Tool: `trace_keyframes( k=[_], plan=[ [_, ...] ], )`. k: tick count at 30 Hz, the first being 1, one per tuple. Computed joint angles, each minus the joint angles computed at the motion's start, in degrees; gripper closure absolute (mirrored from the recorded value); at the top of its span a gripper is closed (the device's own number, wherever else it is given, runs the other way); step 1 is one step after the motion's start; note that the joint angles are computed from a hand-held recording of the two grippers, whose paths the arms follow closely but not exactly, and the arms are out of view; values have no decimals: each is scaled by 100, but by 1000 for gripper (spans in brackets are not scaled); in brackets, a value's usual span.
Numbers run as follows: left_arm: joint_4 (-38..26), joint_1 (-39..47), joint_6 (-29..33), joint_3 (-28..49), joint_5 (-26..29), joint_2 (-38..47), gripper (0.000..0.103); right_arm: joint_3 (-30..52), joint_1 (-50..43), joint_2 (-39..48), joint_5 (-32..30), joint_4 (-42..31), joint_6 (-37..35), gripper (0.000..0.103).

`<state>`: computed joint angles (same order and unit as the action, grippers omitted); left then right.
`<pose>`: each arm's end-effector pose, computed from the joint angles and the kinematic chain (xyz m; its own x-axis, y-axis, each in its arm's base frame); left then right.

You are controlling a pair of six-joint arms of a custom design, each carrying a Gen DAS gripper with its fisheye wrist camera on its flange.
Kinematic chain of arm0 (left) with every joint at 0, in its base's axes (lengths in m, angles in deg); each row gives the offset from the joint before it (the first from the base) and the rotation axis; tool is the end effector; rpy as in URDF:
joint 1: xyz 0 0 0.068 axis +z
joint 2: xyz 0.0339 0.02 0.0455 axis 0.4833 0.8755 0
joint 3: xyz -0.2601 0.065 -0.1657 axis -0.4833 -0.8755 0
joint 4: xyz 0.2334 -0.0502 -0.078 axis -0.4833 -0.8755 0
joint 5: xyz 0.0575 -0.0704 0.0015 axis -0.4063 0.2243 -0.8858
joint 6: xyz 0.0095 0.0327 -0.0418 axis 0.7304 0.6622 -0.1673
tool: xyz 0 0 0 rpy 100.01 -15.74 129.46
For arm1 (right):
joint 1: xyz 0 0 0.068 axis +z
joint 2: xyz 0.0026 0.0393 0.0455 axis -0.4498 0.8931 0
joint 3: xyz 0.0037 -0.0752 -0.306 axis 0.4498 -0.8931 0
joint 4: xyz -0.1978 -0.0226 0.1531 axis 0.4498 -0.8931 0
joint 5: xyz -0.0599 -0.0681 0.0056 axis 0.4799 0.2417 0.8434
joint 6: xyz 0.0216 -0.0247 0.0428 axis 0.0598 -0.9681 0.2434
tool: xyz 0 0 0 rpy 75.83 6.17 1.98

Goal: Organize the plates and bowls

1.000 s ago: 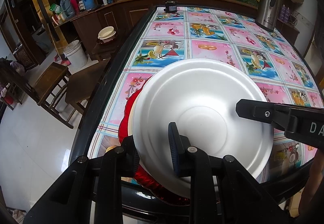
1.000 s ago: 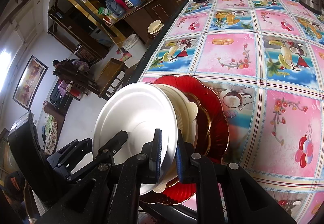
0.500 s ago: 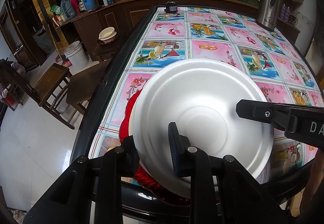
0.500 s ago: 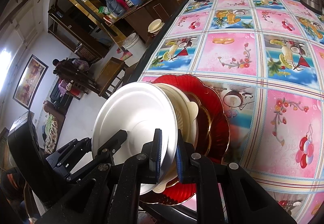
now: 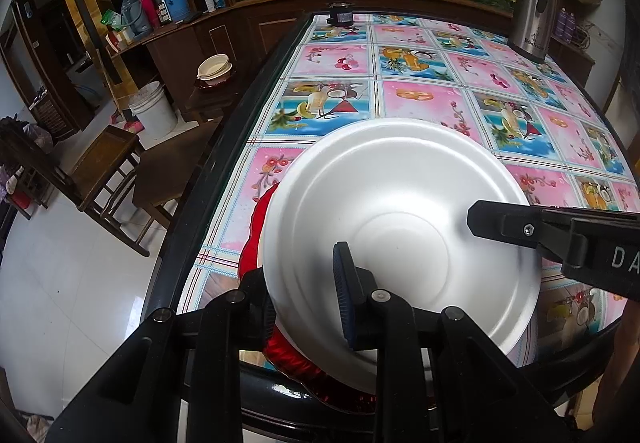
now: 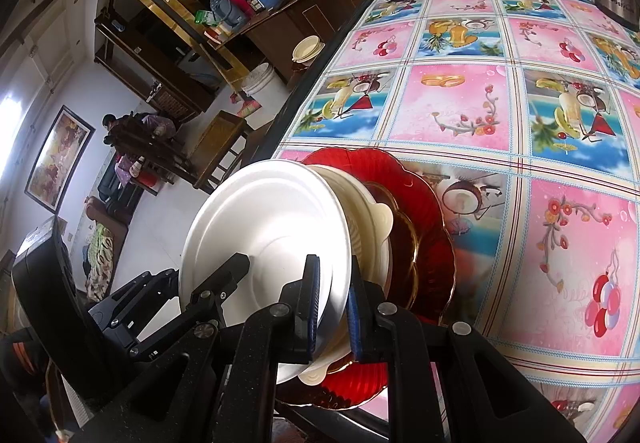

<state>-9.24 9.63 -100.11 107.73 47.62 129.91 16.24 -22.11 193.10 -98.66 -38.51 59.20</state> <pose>0.2842 -0.0855 0.1681 -0.8055 -0.0591 -0.5896 -0.1557 0.9812 0.1144 0.3500 0.0491 0.1666 -0.8779 -0.1784 -0.4444 -0.4032 0.7761 0.4849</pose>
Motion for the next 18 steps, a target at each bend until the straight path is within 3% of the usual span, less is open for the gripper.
trace_keyframes(
  k=[18],
  plan=[
    [34,19,5,-14,18,3,79,36,27,34,17,-16,15,89]
  ],
)
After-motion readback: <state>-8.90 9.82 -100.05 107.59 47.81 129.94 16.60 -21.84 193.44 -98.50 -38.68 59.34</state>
